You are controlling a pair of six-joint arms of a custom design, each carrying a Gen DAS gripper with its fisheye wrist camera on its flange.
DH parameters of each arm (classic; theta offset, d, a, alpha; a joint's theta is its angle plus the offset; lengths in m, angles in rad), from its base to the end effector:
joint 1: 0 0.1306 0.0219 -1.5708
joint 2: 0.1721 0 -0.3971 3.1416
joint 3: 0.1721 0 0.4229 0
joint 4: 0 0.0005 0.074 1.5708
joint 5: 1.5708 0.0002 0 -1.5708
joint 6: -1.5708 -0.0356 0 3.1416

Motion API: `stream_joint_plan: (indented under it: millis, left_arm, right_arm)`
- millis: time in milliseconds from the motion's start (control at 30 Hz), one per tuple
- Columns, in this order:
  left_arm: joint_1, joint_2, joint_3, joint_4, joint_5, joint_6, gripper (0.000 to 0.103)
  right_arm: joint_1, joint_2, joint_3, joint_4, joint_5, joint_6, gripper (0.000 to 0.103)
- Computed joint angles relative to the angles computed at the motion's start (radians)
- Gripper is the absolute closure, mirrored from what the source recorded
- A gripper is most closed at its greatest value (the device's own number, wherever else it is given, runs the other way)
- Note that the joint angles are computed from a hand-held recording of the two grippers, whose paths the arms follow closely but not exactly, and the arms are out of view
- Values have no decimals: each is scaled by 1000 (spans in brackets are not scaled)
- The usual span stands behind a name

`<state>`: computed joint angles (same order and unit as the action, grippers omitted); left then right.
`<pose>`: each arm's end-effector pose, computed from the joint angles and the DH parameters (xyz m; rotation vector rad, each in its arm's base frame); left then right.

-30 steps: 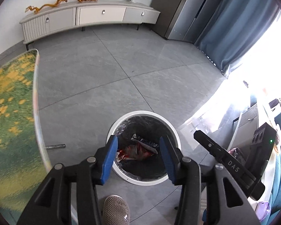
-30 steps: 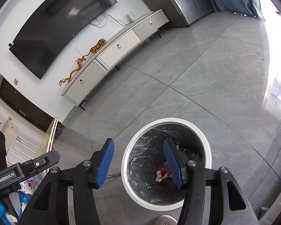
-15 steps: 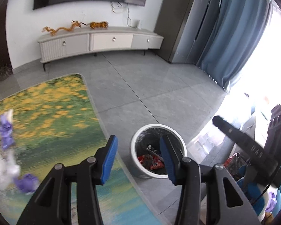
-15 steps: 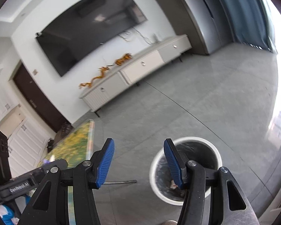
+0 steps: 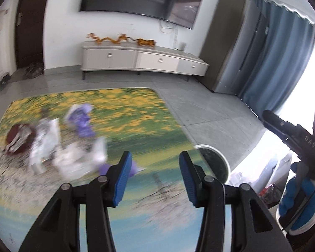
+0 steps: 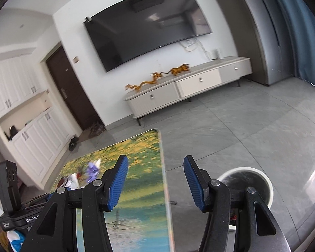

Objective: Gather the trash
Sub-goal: 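Move both open tools back to the remaining trash on the table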

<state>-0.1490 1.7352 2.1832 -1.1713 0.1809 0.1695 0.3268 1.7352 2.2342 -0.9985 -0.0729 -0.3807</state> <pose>0.6079 -0.0982 0.6163 0.0707 2.3068 -0.3715 0.5869 0.2011 0.6552 0.0112 2.1086 0.5056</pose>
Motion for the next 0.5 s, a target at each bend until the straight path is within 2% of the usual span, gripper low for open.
stream_joint_plan:
  millis: [233, 500]
  left_arm:
    - [123, -120, -189, 67, 10, 16, 58]
    - [230, -179, -285, 89, 13, 39, 58]
  right_arm:
    - [63, 61, 103, -61, -1, 53, 50]
    - [112, 140, 206, -123, -19, 88, 50]
